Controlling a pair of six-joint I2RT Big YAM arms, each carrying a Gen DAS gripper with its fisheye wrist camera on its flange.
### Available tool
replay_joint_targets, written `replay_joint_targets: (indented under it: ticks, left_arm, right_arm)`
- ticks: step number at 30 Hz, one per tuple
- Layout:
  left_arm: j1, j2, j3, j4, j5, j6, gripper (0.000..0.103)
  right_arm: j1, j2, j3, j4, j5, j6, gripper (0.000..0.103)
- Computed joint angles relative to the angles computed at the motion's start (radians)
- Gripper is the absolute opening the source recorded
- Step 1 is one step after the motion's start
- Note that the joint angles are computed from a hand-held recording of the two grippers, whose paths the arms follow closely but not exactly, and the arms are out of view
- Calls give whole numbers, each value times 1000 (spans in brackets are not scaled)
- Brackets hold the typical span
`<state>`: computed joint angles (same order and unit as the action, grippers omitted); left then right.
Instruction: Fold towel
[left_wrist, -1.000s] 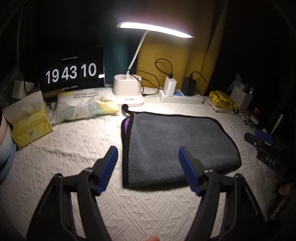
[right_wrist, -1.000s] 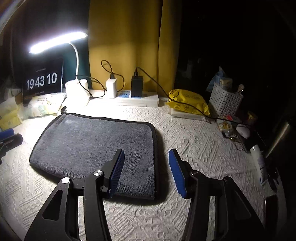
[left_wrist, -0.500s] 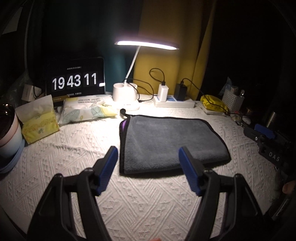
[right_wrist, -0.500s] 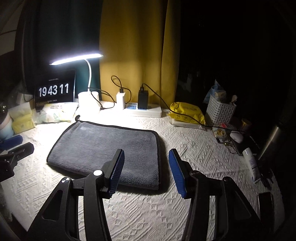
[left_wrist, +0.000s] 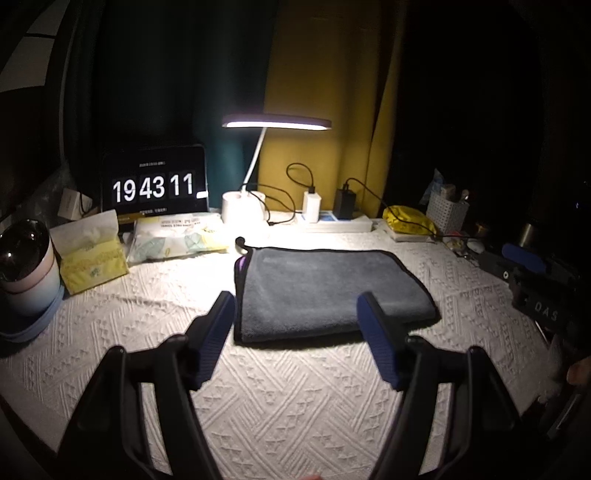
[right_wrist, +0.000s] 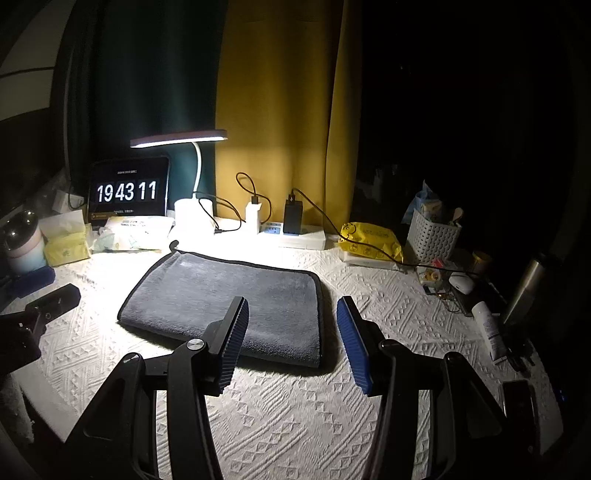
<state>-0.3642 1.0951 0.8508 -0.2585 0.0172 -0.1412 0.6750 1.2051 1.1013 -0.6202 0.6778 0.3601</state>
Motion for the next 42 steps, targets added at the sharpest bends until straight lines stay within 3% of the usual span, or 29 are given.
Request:
replay_joint_targets:
  ticks: [17,23,27,32,37,42]
  left_arm:
    - [-16,-147,-122,135,-13,14,70]
    - [-5,-201,-155,179,15,-3,70]
    - [-10,-232,-163,188,6,-5,80]
    - [-20,-278,-171,209,-8,1,83]
    - [-44,-316,-181,234,-86,7,91]
    - [-51,-341,-184,247,-128,7,93]
  right_arm:
    - [103,-63,-38,12,98,17,53]
    - [137,-88,-46,29,143,9,53]
    - [163,-100,-38,16,173,13,53]
    - [194,-127,-39,28,219,0,53]
    - [214,-151,-48,51,259,-14,53]
    - [232,-177,-59,74,295,-22,62]
